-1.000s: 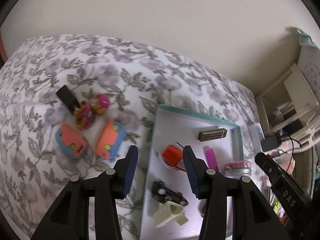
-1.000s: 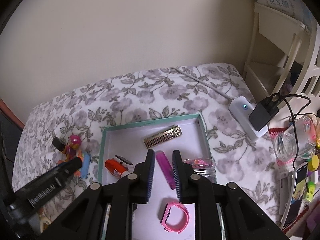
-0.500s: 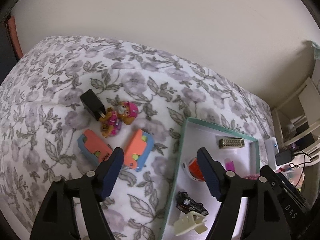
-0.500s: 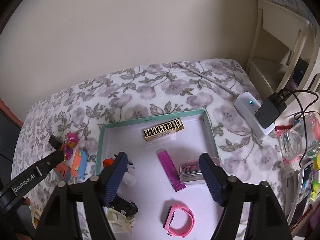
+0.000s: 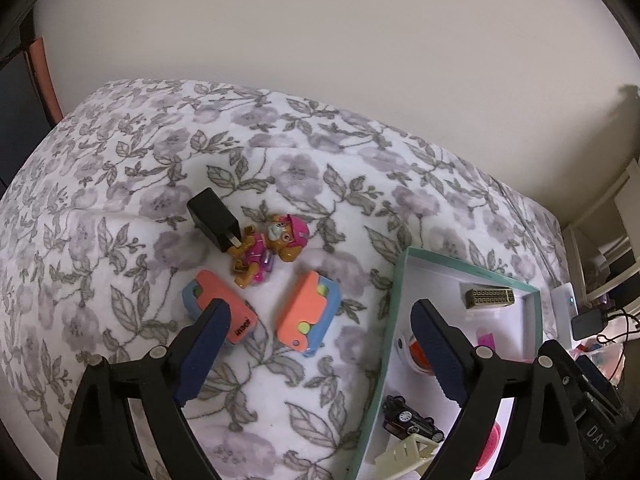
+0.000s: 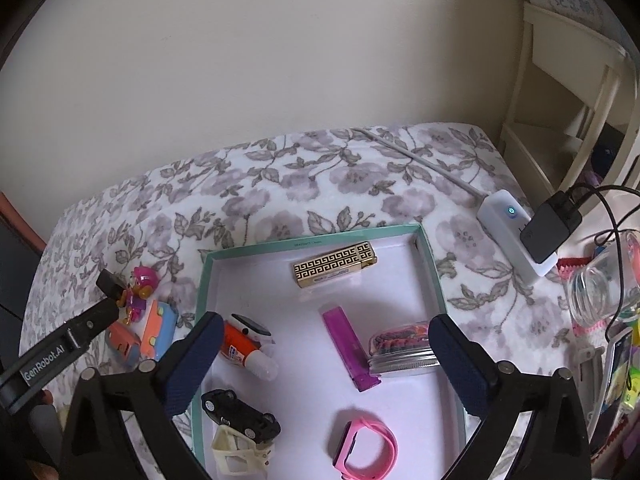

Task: Organize rigid objects
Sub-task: 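Withdraw both tools from the tray toward the orange-and-blue toy cases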

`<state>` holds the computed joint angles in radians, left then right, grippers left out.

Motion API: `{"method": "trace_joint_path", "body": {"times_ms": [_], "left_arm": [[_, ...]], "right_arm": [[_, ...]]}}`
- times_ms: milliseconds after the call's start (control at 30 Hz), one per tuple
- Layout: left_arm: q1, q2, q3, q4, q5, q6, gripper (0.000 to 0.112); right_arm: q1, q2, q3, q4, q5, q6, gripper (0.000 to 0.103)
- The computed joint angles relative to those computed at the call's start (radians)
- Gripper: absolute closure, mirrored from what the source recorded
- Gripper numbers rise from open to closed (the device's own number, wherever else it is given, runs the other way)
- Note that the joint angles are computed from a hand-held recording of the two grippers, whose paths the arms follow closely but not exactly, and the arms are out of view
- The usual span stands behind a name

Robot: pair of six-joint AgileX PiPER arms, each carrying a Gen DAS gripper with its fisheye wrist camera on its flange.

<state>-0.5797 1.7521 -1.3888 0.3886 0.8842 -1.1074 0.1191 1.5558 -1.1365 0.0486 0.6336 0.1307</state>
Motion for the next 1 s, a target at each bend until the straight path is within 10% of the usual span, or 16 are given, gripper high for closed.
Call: {"method": "trace_joint_path", "body": {"times_ms": [1000], "left_arm": [[0.329,-0.226,0.295,0.037,-0.072,0.02,0.01]], "right_arm": [[0.345,0.097,-0.041,-0.022,-0.172,0.082,0.0]]}}
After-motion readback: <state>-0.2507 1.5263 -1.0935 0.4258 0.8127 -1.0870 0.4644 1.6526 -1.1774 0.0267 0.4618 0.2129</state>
